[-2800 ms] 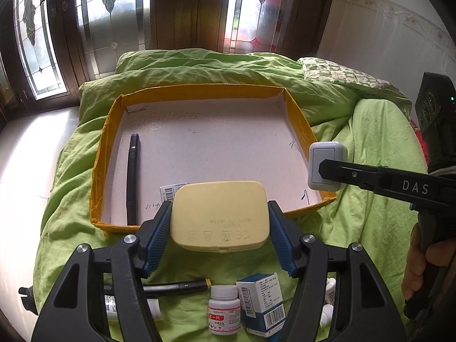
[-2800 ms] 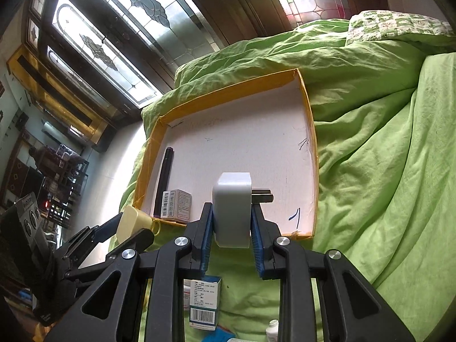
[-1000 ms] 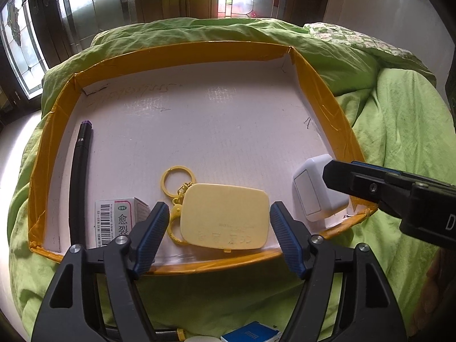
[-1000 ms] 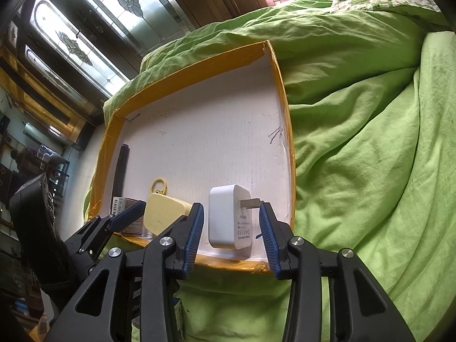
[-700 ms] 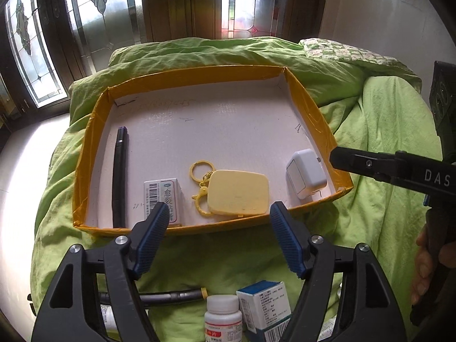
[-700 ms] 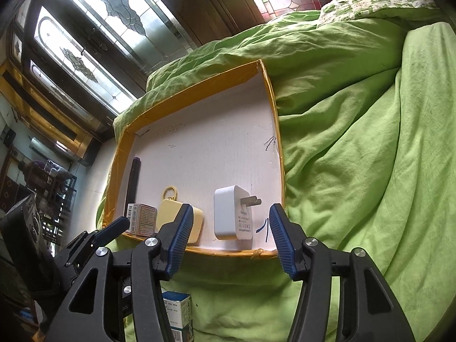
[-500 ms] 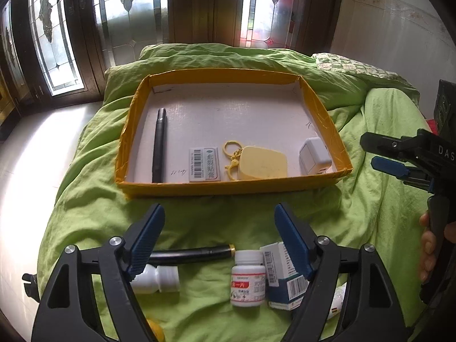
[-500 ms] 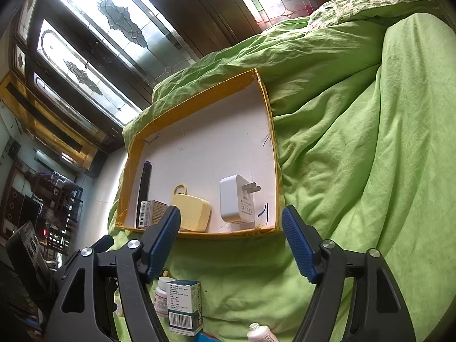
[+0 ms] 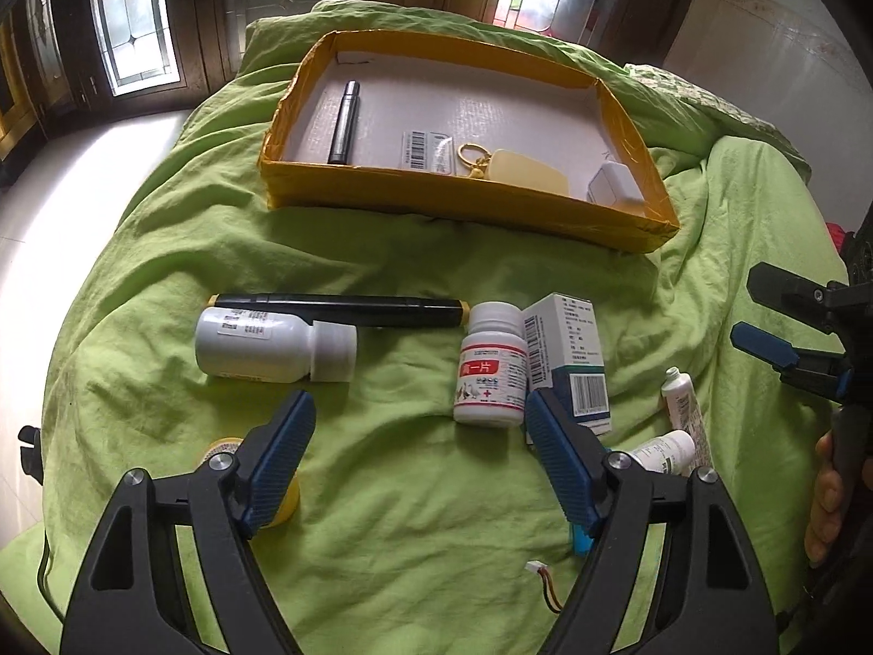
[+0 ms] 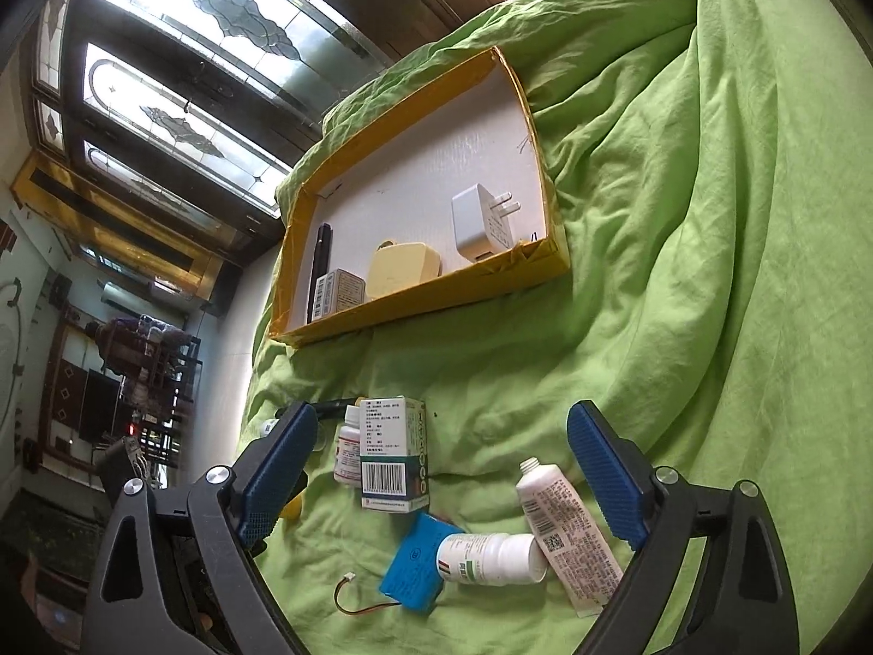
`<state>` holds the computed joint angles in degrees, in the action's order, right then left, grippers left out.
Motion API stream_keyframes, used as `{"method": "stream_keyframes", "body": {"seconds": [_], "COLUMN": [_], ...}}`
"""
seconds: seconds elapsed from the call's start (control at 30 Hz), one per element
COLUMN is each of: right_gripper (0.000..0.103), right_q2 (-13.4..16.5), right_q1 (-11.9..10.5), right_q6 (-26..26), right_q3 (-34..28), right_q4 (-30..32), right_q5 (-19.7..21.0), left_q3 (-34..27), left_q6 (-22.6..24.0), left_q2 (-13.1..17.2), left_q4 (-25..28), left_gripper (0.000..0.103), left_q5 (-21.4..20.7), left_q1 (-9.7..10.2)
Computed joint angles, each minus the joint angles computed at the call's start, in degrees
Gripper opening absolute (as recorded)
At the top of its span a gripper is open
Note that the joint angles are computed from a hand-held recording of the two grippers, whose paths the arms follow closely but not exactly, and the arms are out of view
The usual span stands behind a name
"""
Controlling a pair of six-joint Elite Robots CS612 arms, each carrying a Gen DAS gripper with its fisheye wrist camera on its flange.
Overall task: Organize rigid objects
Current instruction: 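Open both grippers to release the case and plug, then withdraw, then close the left gripper on the blue-and-white medicine box while the right gripper grasps the white ointment tube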
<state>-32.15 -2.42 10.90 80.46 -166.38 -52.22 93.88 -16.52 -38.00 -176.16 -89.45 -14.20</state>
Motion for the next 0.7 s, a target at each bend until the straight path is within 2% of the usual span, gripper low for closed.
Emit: {"method": "stream_keyframes", "body": {"seconds": [0.13,0.27,0.53,0.6,0.7], "right_gripper": [0.09,0.09,0.09,0.09,0.09], "right_q2": [-0.11,-0.33,-0.5,-0.56,-0.59], "right_q1": [0.01,0.1,-0.04,-0.08,-0.07], "right_q6": [-0.23,-0.14,0.6,1.24,1.66], "right_q3": [0.32,0.91,1.2,1.35,1.33], "right_q4": [0.44,-0.97,-0.93,-1.28,-1.26], "right_q5": [-0.95,-1.96,-3.48,-4.04,-4.63], "left_q3": [-0.7,-1.82,-2.89,-3.41,-5.36], "left_q6": [3.47,4.67,6.72,7.67,8.94], "left_q2": [-0.02,0.36,1.09,1.38,2.45], "left_q4": [0.97,2.32,1.17,1.38,4.21], "left_gripper": [0.08,0.08,0.079,0.074,0.059], "left_q5": [0.08,-0.42,-2.72,-2.47,-0.14], "left_q1": [-1.42,-2.3,-3.21,-3.53,-4.09]}}
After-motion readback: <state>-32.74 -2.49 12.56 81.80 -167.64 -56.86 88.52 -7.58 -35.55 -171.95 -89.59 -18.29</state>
